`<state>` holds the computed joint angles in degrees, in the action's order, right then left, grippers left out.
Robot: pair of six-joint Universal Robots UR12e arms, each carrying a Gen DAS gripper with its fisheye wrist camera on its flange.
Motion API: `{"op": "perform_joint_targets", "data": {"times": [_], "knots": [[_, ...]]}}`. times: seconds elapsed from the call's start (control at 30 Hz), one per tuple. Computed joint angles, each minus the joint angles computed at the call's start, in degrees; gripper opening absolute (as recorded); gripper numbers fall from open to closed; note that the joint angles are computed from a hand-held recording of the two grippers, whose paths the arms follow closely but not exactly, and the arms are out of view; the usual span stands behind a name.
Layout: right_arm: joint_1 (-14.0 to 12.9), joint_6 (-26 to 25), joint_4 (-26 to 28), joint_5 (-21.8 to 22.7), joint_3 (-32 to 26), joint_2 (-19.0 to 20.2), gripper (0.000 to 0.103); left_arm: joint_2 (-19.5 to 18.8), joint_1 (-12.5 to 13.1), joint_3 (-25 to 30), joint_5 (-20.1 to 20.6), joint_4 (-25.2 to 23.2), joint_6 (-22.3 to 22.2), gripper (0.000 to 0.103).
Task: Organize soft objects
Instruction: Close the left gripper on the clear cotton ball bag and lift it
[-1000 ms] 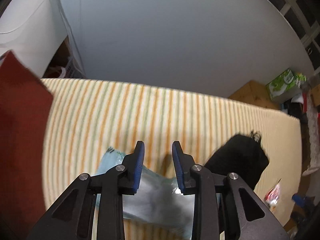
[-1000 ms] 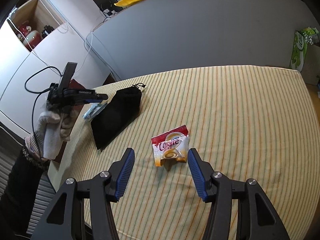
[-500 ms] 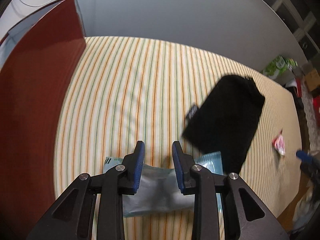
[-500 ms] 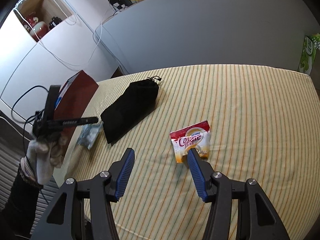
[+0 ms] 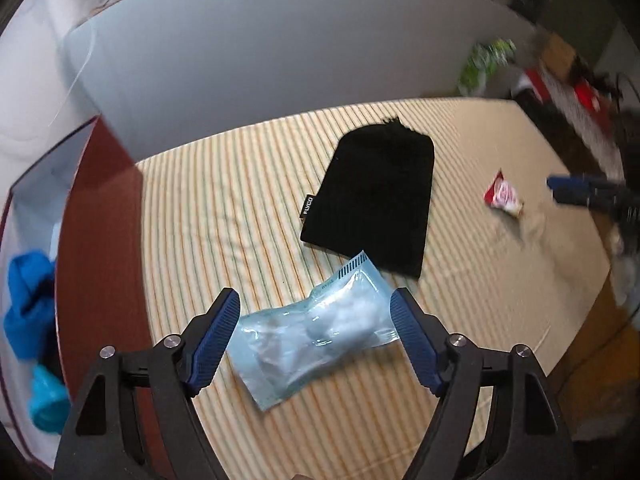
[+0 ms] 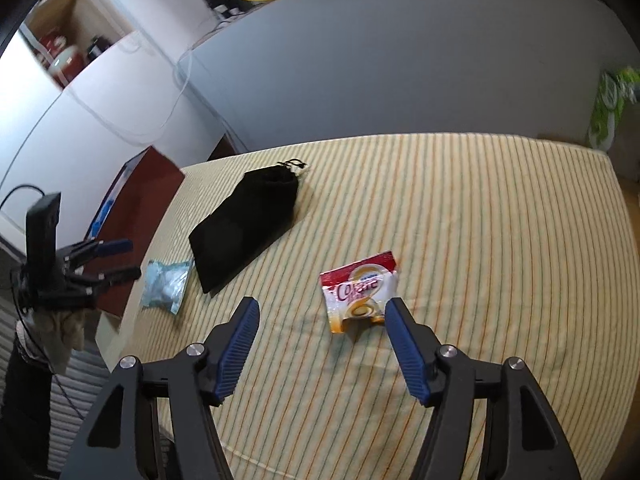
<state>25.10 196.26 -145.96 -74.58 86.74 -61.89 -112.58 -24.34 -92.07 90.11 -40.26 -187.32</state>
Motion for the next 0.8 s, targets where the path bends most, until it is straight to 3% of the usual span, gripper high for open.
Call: {"op": "perform_joint_targets", "data": {"times": [0.07, 0.23, 0.47, 0.7, 0.8], "knots": [[-0.48, 1.58, 0.37, 1.02, -0.03, 0.21, 0.061, -1.63, 0.34, 1.95, -2.62, -3.15, -0.59, 0.078], [-0.74, 2.85, 2.88, 1.68, -0.90, 0.88, 0.061, -3.63, 1.14, 4.02, -4.78, -7.02, -3.22, 0.078], [-0.83, 1.16, 6.48, 2.49, -3.22, 2.20, 0.061, -4.31, 1.94, 4.43, -8.88, -10.04, -1.14, 0.078], [-0.90, 1.18, 8.75, 3.75, -5.27, 3.91, 0.061, -4.06, 0.46, 4.77, -7.11, -13.68, 5.49, 0.078], [-0.47, 0.21, 10.20, 2.18, -6.34, 4.43, 0.062, -4.07, -0.95, 4.77, -3.75, -13.92, 7.62, 0.078]]}}
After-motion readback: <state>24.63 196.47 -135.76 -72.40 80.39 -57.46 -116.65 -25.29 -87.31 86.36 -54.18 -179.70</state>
